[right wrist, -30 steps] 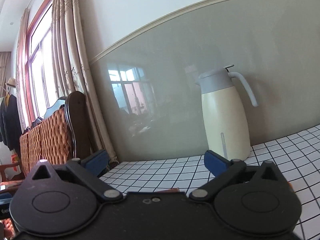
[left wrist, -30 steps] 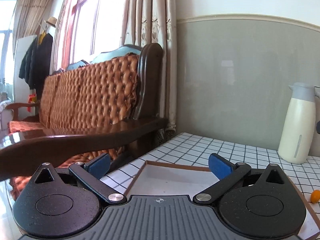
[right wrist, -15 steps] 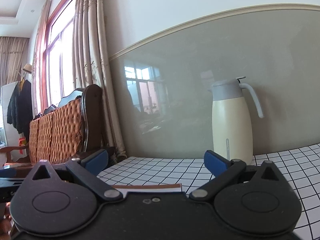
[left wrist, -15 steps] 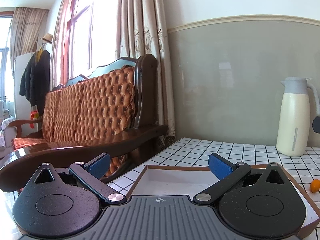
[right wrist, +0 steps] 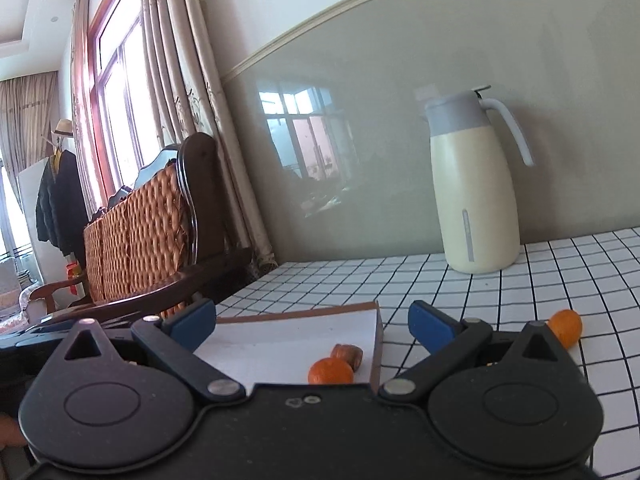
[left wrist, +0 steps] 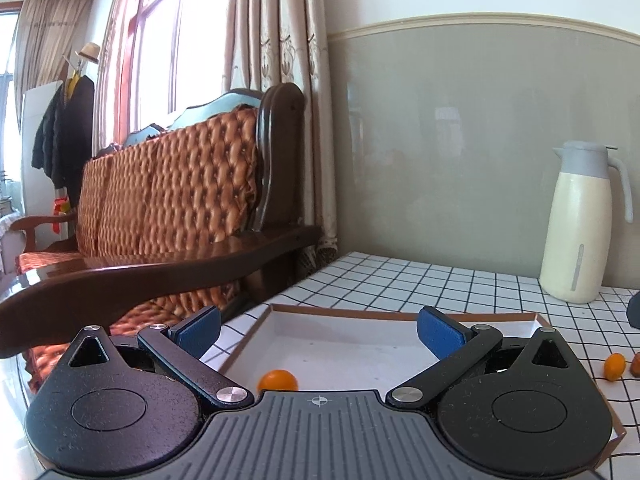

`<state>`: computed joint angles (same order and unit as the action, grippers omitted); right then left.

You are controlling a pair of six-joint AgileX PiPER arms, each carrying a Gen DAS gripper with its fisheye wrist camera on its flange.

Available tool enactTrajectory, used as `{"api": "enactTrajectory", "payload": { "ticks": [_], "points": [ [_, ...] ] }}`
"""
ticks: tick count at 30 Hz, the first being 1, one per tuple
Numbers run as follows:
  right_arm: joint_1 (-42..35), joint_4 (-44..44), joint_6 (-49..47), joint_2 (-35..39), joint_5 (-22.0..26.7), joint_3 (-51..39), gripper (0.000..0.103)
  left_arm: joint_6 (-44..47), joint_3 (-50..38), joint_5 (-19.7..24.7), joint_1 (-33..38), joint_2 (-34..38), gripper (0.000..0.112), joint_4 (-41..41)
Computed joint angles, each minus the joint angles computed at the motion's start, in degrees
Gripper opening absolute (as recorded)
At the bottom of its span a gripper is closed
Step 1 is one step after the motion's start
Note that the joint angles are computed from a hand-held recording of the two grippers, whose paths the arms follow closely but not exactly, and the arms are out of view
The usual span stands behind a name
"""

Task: Organize fruits
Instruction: 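Move both open grippers back toward the remaining fruit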

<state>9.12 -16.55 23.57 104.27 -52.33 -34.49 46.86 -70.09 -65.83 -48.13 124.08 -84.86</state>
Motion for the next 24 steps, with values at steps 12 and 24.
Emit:
{"api": "enactTrajectory", "payload": {
  "ticks": [12, 24],
  "points": [
    [-4.18, -5.65, 1.84, -2.97, 4.91, 2.6, 0.097, 8.28, -8.14, 3.98, -1.79, 3.87, 0.103, -2.78],
    [-9.38, -6.01, 3.71, -4.55, 8.05, 3.46, 0.097, 14.85, -15.63, 5.92, -4.41, 8.09, 0.103, -3.32]
  ]
}}
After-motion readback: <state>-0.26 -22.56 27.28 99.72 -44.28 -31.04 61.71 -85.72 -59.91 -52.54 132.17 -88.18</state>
